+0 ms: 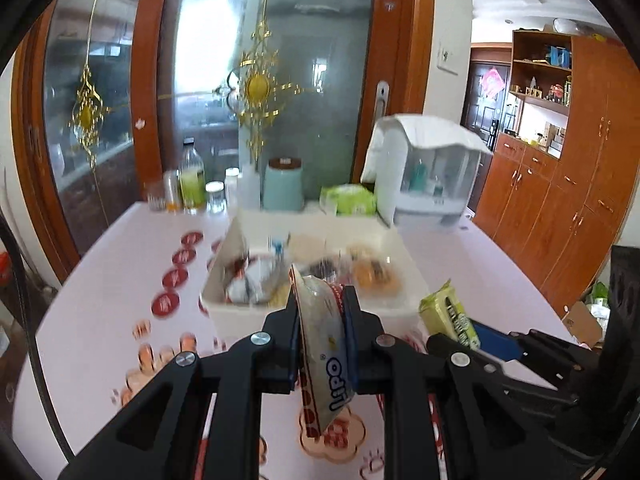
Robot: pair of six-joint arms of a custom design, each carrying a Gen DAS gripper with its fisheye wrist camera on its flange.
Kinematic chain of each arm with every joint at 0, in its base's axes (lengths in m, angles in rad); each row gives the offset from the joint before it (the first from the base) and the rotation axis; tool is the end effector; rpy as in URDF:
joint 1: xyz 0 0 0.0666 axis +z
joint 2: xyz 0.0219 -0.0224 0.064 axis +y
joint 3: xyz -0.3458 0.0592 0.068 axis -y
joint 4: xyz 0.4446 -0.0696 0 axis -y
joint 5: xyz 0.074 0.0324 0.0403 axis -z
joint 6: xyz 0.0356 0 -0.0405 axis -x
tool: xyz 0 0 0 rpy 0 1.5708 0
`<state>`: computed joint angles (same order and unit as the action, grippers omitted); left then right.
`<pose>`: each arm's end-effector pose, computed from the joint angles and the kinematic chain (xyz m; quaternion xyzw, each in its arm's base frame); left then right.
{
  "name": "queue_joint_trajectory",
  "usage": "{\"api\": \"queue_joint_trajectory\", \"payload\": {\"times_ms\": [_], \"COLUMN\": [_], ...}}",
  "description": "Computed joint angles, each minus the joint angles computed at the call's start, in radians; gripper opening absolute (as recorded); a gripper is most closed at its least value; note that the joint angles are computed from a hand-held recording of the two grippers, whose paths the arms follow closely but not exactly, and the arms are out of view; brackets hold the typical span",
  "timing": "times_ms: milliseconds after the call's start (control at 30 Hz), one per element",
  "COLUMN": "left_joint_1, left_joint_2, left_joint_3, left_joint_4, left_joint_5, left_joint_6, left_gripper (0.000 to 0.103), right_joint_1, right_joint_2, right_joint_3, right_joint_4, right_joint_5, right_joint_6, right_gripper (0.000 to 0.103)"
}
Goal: Organize snacks
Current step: 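Carry the Cookies pack and green pastry over the tray, then drop both snacks into the tray and open both tools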
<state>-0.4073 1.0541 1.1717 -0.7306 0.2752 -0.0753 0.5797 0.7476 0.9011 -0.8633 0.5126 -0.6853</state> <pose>0.4002 -0.1836 0.4546 0.2715 0.8385 -0.1955 0.4301 0.2888 0.1677 0.4150 0.1520 0.8723 0.0528 0.4618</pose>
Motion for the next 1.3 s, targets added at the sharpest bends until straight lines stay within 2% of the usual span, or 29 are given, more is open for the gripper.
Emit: {"api": "queue_joint_trajectory", "payload": {"times_ms": [67, 167, 233, 333, 367, 467, 600, 700, 767, 800, 833, 867, 933, 1033, 1133, 1300], "left_joint_1": [-0.010, -0.036, -0.047, -0.068, -0.074, -0.079, -0.100, -0.102, -0.095, -0.095, -0.095, -0.092, -0.085, -0.075, -0.069, -0.071], "left_joint_2": [0.041, 0.104, 0.148, 0.218, 0.250, 0.336, 0.419, 0.466, 0.509, 0.524, 0.540, 0.546, 0.549, 0.538, 0.523, 0.450], "left_joint_3": [0.064, 0.157, 0.221, 0.308, 0.344, 0.447, 0.518, 0.556, 0.591, 0.602, 0.611, 0.608, 0.602, 0.585, 0.581, 0.535], "left_joint_4": [-0.012, -0.001, -0.017, 0.006, 0.010, -0.033, -0.010, -0.030, -0.072, -0.098, -0.117, -0.117, -0.128, -0.145, -0.168, -0.165], "left_joint_5": [-0.018, -0.093, -0.122, -0.203, -0.232, -0.254, -0.345, -0.351, -0.318, -0.317, -0.345, -0.363, -0.354, -0.354, -0.351, -0.366], "left_joint_6": [-0.010, -0.045, -0.052, -0.073, -0.081, -0.068, -0.091, -0.080, -0.072, -0.070, -0.056, -0.044, -0.040, -0.027, -0.023, -0.050], "left_gripper": [0.016, 0.016, 0.016, 0.016, 0.016, 0.016, 0.016, 0.018, 0.041, 0.078, 0.097, 0.099, 0.100, 0.100, 0.100, 0.100], "right_joint_1": [-0.038, -0.083, -0.122, -0.177, -0.195, -0.254, -0.314, -0.350, -0.376, -0.382, -0.391, -0.395, -0.401, -0.398, -0.389, -0.366], "right_joint_2": [0.016, 0.047, 0.073, 0.119, 0.137, 0.211, 0.299, 0.355, 0.388, 0.396, 0.404, 0.406, 0.408, 0.387, 0.367, 0.325], "right_joint_3": [0.046, 0.112, 0.162, 0.228, 0.252, 0.329, 0.398, 0.420, 0.427, 0.424, 0.421, 0.413, 0.402, 0.376, 0.363, 0.355], "right_joint_4": [0.002, 0.019, 0.037, 0.059, 0.060, 0.050, 0.021, -0.007, -0.033, -0.040, -0.049, -0.056, -0.073, -0.081, -0.102, -0.158], "right_joint_5": [-0.007, 0.018, 0.014, 0.006, -0.004, -0.016, -0.031, -0.064, -0.121, -0.141, -0.169, -0.187, -0.196, -0.198, -0.188, -0.158], "right_joint_6": [0.035, 0.103, 0.147, 0.190, 0.201, 0.218, 0.230, 0.233, 0.224, 0.218, 0.213, 0.206, 0.194, 0.197, 0.191, 0.158], "right_gripper": [0.036, 0.036, 0.037, 0.037, 0.037, 0.037, 0.037, 0.039, 0.039, 0.043, 0.049, 0.049, 0.056, 0.060, 0.061, 0.062]}}
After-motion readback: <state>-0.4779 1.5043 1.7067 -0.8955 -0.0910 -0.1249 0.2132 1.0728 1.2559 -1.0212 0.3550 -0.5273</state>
